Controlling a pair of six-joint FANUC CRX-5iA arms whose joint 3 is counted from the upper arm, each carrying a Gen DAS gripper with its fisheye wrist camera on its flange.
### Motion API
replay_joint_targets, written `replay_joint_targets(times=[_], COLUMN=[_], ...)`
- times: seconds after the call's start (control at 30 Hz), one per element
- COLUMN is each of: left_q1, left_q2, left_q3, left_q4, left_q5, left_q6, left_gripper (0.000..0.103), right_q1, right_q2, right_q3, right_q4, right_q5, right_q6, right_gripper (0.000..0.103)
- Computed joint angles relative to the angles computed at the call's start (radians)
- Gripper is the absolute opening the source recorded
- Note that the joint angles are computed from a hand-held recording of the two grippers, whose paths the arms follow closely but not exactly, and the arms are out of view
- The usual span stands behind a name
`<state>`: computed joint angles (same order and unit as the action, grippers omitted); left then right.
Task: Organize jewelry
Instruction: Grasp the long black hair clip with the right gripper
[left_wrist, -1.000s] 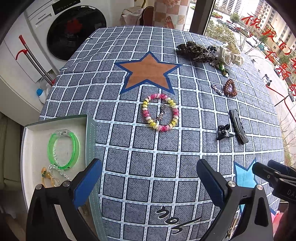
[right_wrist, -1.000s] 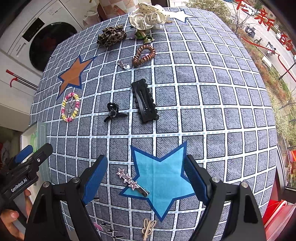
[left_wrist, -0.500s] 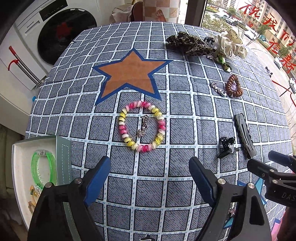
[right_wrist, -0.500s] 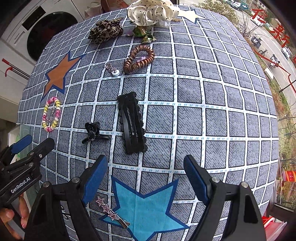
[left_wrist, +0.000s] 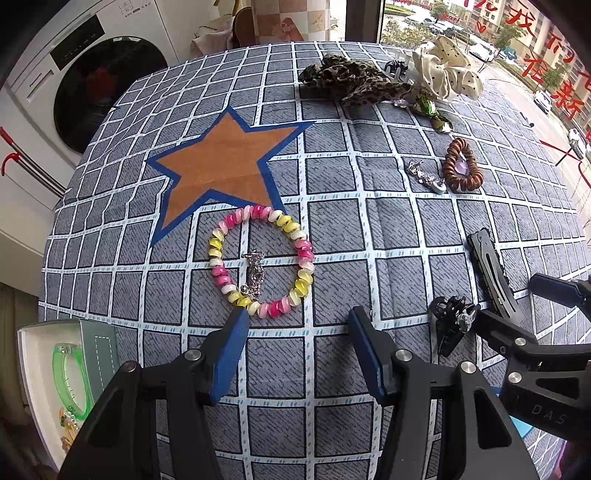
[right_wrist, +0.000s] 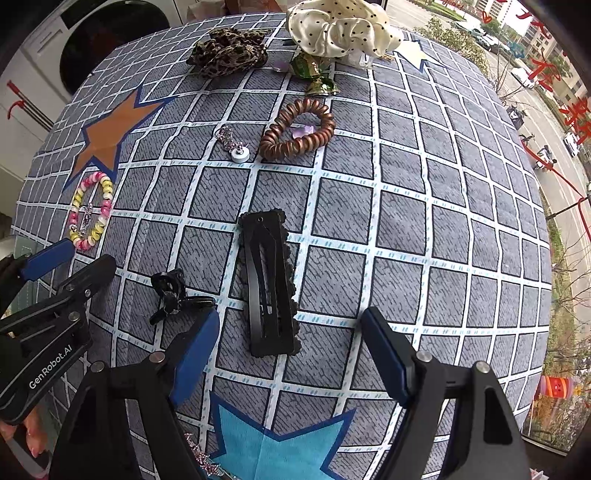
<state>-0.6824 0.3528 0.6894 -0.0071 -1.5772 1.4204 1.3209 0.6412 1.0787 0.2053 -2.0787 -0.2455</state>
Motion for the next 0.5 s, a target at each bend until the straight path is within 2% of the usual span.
replay_joint_targets(times=[0.1,0.17,0.23,0.27,0.3,0.33,0.37,0.4,0.5], left_q1=[-0.001,0.006,0.007,0.009,0.014,0.012,0.012,0.011,0.022], left_q2=[0.009,0.016,0.023,0.024,0.022,0.022,0.024,0.026,0.019], left_q3=[0.008,0.01,0.018,0.017,0.01,0.01,0.013,0.016,0.004], left_q4=[0.01,0.036,0.042,0.051,0.07,0.069,0.069,0.07,0.088], left_q5=[0.004,0.006,0.002,0.004,0.012,0.014,0.013,0.011,0.013], left_q6=[-0.003,-0.01,-0.016,-0.02,-0.028,-0.037,-0.046,-0.048,-0.041], left_gripper=[0.062,0.055,0.052,0.048,0.035,0.025,0.021,0.012,0.011], right_q1=[-0.013,-0.02,-0.035,-0.037,-0.034,-0.027,-0.029,-0.03,-0.027], right_q2=[0.052,0.081,0.15,0.172,0.179,0.17,0.182,0.171,0.112], right_q3=[0.083,0.133,0.251,0.293,0.308,0.296,0.321,0.305,0.201], right_q4=[0.013,0.016,0.027,0.032,0.037,0.041,0.044,0.045,0.049], right_q5=[-0.031,-0.045,-0.09,-0.108,-0.115,-0.111,-0.121,-0.112,-0.053], right_q6=[0.049,0.067,0.101,0.111,0.111,0.1,0.1,0.093,0.064], right_gripper=[0.074,0.068,0.06,0.052,0.041,0.035,0.032,0.031,0.031])
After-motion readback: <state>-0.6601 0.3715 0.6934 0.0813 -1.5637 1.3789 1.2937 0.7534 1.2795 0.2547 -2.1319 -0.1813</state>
